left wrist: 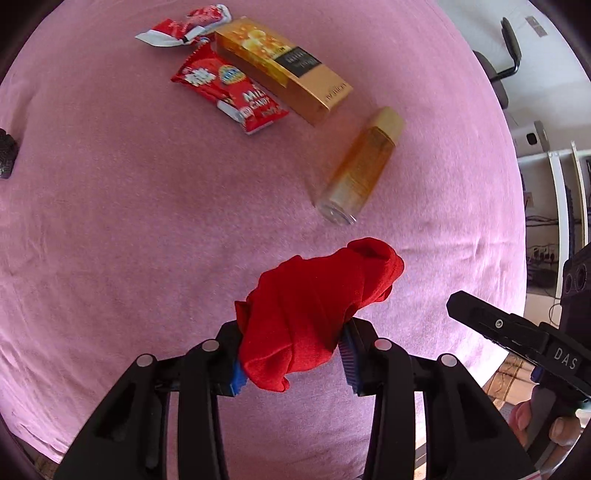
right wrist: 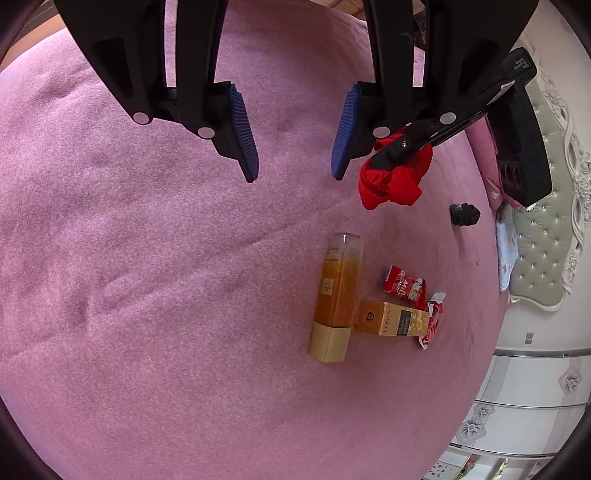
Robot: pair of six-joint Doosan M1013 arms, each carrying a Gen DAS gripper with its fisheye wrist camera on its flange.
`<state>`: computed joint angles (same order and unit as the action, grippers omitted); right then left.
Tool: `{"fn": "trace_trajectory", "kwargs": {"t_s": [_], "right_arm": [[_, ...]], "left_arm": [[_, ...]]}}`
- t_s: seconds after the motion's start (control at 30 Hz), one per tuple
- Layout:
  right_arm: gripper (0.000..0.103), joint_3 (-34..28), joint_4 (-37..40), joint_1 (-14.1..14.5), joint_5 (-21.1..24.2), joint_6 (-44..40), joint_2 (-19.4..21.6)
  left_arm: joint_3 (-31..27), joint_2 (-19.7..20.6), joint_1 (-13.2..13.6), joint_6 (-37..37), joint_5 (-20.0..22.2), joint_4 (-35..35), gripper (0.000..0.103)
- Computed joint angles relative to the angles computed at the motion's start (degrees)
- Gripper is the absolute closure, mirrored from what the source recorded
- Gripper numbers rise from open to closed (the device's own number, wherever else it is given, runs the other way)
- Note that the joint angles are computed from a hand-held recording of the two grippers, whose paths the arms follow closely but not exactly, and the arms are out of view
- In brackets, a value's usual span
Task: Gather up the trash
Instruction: 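Grasp the perfume bottle with the right tool while the left tool holds the red sock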
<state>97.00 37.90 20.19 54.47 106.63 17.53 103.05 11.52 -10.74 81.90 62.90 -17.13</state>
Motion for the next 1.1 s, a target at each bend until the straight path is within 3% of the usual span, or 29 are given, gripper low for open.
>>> {"fn": "trace_trajectory", "kwargs": {"t_s": [0.33, 0.6, 0.8, 0.87, 1.1], "right_arm": [[0.062, -9.4, -2.8, 1.4, 2.5, 3.8, 7.7], [0.062, -14.6, -8.9, 2.2, 5.2, 9.9, 11.8], [0.062, -16.8, -12.2, 2.5, 8.3, 13.2, 14.0], [0.067, -17.3, -13.4, 2.8, 9.0, 13.9, 14.3], [0.069, -15.7, -13.6, 3.6, 9.1, 12.1, 12.7]], "left_arm": [[0.4, -0.2, 3.3, -3.9, -1.6, -1.2, 0.063], [-0.7, 2.1, 3.1, -4.4, -1.3, -2.4, 0.063], [-1.8, 4.2, 3.6, -4.0, -0.6, -2.8, 0.063], [-1.7, 4.6, 3.6, -4.3, -0.4, -3.1, 0.063], [0.2, 3.5, 3.9, -3.4, -0.1, -4.0, 0.063]]}}
